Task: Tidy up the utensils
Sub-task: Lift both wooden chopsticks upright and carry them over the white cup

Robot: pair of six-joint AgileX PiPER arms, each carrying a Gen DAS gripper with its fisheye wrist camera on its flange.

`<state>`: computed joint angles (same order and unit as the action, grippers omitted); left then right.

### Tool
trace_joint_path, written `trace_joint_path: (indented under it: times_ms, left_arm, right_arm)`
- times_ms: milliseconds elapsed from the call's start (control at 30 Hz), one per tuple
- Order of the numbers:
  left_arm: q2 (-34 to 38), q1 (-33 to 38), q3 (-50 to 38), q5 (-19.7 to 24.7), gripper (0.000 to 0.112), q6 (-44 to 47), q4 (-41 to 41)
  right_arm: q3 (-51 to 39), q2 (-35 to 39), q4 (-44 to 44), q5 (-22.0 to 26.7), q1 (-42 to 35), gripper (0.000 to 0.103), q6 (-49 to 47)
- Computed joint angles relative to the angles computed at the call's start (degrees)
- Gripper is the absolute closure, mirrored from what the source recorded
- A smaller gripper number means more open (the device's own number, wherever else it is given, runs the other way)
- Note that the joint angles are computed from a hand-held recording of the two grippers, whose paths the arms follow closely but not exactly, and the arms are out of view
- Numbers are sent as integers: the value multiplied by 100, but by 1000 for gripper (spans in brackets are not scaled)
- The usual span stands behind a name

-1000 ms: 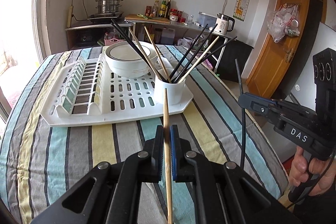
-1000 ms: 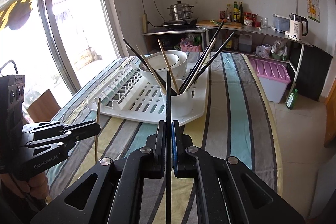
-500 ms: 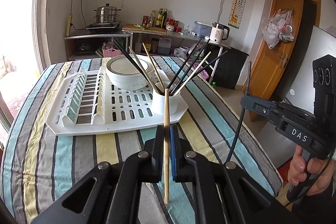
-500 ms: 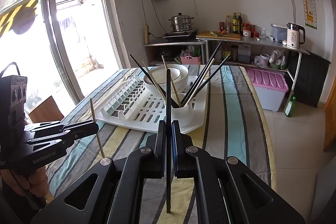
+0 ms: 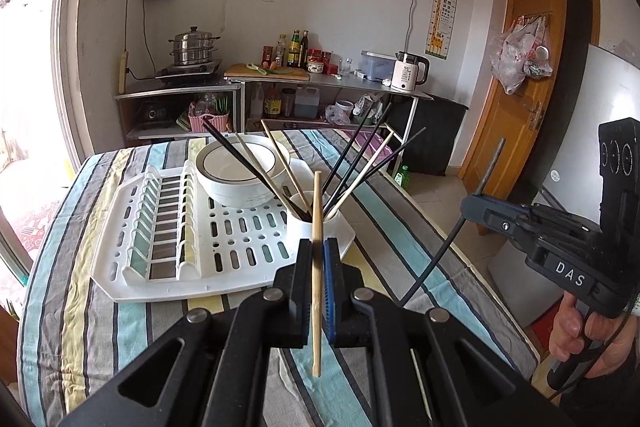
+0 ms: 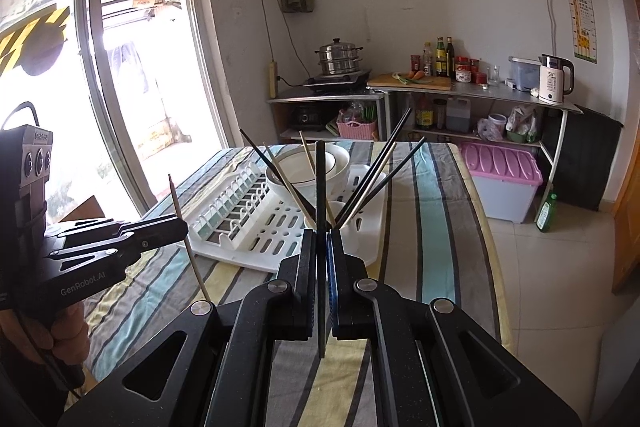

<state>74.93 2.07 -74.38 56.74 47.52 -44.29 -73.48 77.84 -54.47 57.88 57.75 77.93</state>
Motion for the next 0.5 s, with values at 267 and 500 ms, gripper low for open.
trace_joint_path:
  times_ms: [267, 500]
  left_arm:
    - [761, -365, -1311, 63, 106, -599, 214]
    - [1445, -643, -2531, 87, 106, -1107, 346]
  right_arm:
    - [-600, 205, 64, -192, -459, 98, -544]
    - [-1159, 474, 231, -492, -908, 98, -1019]
